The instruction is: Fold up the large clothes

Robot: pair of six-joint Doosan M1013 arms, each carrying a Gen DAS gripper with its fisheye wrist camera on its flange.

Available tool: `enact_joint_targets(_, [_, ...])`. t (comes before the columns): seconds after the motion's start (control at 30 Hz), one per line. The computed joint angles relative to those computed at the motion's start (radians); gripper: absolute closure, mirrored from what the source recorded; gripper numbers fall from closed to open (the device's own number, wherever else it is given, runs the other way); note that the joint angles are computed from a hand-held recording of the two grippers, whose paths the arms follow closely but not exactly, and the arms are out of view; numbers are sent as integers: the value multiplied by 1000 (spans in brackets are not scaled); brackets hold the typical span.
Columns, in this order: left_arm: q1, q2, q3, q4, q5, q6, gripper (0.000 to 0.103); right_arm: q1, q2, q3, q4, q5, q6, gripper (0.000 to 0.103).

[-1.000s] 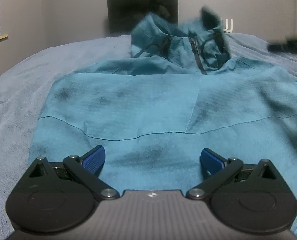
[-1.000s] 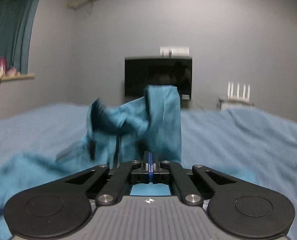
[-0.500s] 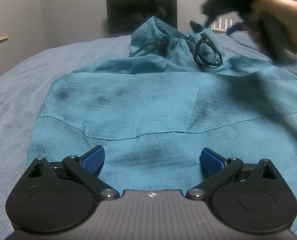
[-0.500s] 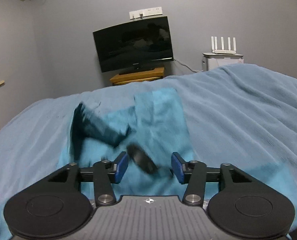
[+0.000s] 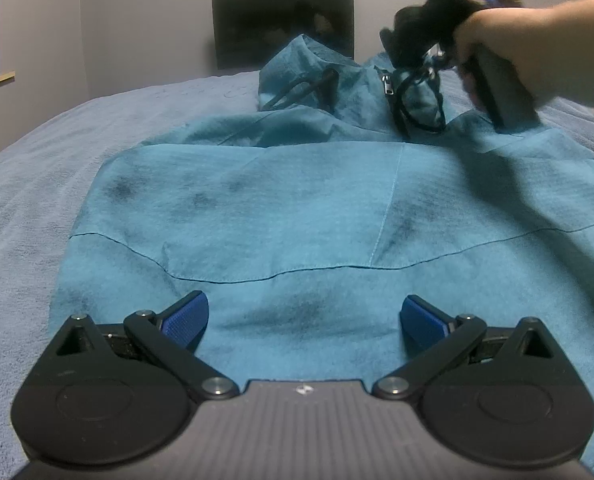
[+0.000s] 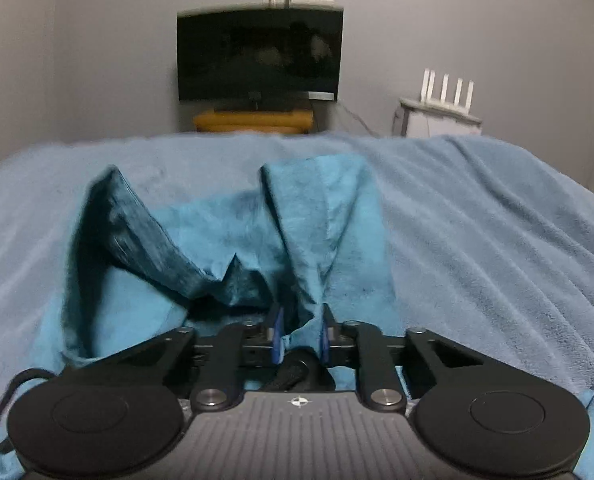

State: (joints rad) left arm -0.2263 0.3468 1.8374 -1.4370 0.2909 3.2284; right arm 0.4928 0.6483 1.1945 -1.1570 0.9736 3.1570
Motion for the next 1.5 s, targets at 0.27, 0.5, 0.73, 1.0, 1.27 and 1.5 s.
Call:
enact_joint_targets(0.27, [1,1,3,-30,1,33,0,99,-134,304,-501,17,377,95])
enact_joint_targets(0.5, [3,2,5,-55,6,59,0,221,-151,482,-585,183,419,97])
enact_joint_targets(0.73, [5,0,9,-58,12,69,0,246,-226,595,-439,133,544,95])
enact_joint_targets(1.0, [48,-46,29,61,72,-119,0,273,-342,698,-295,48,603,60])
enact_joint_targets(1.27, [111,-126,69,-73,41,-146,0,364,-472,818,-259,107,686,45])
enact_joint_targets(1.5, [146,-147,64,-107,295,-225,0,336,-474,820,-387,137,767,38])
